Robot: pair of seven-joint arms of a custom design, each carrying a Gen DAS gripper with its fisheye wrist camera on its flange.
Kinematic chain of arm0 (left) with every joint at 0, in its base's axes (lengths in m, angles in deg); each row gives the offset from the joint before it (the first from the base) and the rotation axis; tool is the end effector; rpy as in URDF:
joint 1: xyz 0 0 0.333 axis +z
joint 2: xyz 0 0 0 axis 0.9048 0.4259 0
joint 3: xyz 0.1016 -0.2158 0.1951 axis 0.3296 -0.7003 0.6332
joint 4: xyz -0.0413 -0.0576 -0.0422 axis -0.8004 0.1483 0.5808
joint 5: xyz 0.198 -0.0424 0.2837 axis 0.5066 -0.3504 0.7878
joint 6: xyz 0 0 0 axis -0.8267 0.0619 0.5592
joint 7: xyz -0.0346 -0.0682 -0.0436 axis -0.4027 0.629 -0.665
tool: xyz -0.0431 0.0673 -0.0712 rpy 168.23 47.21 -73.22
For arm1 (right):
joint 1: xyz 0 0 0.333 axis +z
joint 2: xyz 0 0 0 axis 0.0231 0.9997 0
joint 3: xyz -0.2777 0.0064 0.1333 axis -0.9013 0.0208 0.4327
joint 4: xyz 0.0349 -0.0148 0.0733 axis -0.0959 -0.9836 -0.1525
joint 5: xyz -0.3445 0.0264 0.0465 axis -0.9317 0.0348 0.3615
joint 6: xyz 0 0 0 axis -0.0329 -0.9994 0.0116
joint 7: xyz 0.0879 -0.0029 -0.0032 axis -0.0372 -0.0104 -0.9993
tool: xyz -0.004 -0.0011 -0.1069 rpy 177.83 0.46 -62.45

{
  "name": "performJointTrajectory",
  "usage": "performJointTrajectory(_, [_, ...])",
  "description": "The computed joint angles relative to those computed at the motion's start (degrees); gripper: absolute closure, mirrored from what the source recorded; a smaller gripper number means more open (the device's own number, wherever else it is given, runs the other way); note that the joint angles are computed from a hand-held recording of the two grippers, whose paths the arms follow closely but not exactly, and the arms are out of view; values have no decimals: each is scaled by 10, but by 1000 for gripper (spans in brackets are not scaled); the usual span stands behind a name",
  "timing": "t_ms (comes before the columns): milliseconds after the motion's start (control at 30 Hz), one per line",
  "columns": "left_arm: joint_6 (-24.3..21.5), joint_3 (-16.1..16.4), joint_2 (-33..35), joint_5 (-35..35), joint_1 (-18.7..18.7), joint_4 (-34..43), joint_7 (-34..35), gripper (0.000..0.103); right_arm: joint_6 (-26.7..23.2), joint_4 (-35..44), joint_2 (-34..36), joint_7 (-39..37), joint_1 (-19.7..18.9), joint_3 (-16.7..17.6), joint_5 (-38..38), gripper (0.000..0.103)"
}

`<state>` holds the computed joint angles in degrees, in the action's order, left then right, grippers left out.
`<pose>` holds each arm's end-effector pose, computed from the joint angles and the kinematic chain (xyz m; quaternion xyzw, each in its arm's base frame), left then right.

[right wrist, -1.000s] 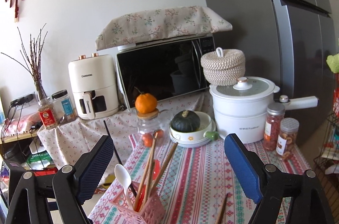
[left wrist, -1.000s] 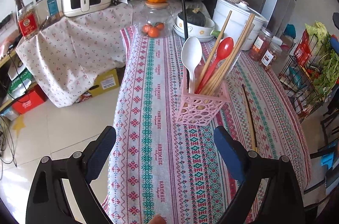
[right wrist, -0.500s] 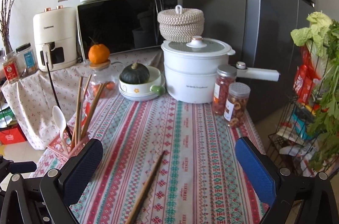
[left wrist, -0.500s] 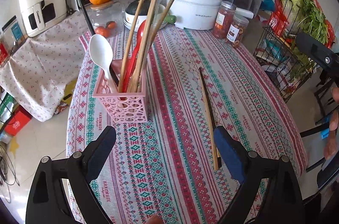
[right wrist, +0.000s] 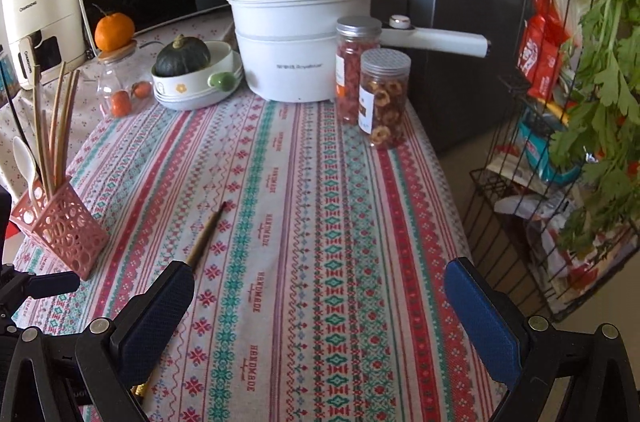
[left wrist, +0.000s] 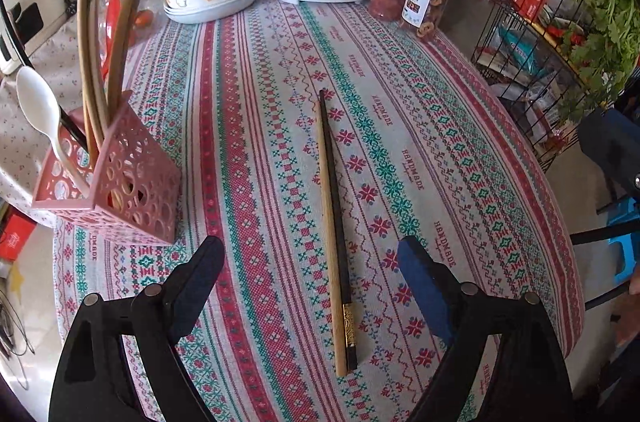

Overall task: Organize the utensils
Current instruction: 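Reach the left gripper to the wooden chopstick on the cloth and grasp it, then lift the wooden chopstick with the left while the right grasps the black chopstick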

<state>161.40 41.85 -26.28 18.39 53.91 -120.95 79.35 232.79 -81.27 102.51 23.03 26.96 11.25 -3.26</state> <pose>0.6279 -0.1911 0.4101 -0.7758 0.5876 -0.1582 0.1668 0.6596 0.3248 0.4475 -0.7824 0.4771 -0.1880 0.3533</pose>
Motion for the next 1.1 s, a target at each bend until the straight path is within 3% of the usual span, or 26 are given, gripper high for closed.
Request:
performJointTrajectory(67, [-13,4,35,-4,-2,43,-3,40,-17,15,11,2,-4,-2,1,0])
performJointTrajectory(133, [-24,7,67,-12,-2,81,-7,65,-32,31,23,-1,-9,0,3,0])
performJointTrajectory(267, [-30,20,114,-19,-4,137,-28,84,-51,52,37,-17,-20,10,8,0])
performJointTrajectory(533, [-23,10,168,-60,13,204,-12,95,-75,89,61,-43,-33,21,28,0])
performJointTrajectory(933, [-32,16,181,-72,14,225,-14,94,-97,111,74,-33,-43,24,54,0])
performJointTrajectory(1100, [-95,31,204,-33,-13,275,18,93,-103,117,77,-29,-40,21,51,0])
